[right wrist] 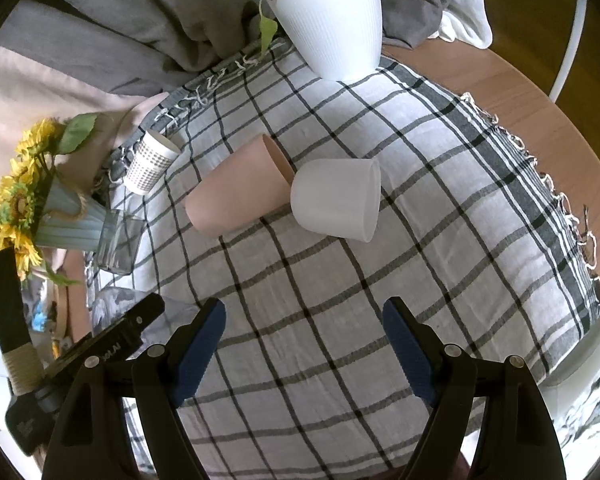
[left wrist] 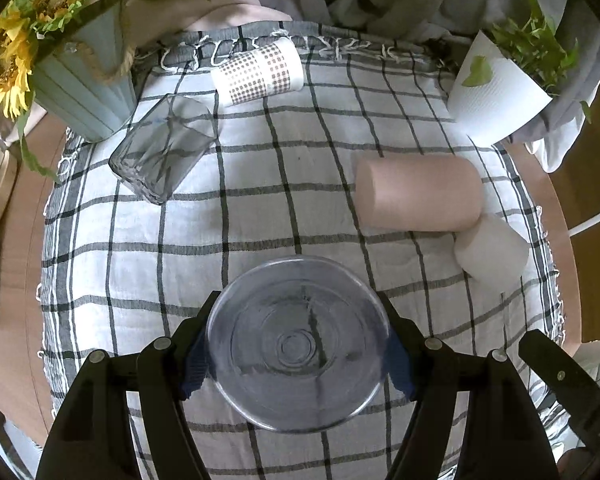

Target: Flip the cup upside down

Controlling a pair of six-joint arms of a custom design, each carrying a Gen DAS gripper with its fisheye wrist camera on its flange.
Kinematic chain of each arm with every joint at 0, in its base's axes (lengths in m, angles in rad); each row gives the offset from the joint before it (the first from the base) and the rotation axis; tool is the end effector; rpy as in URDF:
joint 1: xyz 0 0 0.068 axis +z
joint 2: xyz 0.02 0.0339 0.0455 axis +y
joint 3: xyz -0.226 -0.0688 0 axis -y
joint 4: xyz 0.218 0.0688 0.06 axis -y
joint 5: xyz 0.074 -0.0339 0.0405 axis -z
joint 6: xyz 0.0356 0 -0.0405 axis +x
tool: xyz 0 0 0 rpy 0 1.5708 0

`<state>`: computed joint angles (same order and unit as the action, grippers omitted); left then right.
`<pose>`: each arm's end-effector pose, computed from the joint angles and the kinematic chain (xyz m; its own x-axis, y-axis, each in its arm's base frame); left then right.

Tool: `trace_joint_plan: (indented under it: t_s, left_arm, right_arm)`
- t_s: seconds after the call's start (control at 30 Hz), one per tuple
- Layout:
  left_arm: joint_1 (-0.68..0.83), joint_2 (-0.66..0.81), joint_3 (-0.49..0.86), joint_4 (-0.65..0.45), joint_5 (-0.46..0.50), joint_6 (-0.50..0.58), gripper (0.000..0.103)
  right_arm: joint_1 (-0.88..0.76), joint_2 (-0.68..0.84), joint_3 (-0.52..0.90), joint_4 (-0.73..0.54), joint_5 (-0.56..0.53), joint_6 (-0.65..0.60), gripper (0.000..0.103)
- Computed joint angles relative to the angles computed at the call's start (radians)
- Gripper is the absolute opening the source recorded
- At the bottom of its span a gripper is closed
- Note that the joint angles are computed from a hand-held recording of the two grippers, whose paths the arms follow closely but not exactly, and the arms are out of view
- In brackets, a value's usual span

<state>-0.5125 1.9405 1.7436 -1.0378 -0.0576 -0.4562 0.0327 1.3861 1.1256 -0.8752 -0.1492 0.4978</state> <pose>0.3176 -0.1764 0.2370 -0.9470 0.0282 -0.3200 0.0622 0.9934 -0.0965 0.2503 0.0135 0.2385 -0.8417 0.4449 -0.3060 0.3493 0.8808 0.3197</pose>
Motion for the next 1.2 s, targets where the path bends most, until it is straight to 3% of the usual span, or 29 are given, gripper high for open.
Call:
trace_joint_plan:
  t_s: [0.67, 0.8, 0.97, 1.2]
  left_arm:
    - [-0.005, -0.017, -0.031, 0.003, 0.018, 0.001, 0.072]
    - [-0.009, -0.005, -0.012, -0.010, 0.018, -0.003, 0.081]
    - [-0.031, -0.021, 0.013, -0.033, -0.048, -0.007, 0.086]
    - [-0.054, -0.155, -0.037, -0.050, -0.126, -0.049, 0.096]
  right_arm:
    - [0.013, -0.018, 0.005, -0.017, 0.023, 0.000, 0.081]
    - [0.012, -0.016, 0.013, -0.026, 0.027, -0.004, 0.081]
    - [0.008, -0.018, 0.033, -0.047, 0.041, -0.025, 0.083]
    - [0.019, -0.065, 0.093, -0.116, 0.067, -0.045, 0.084]
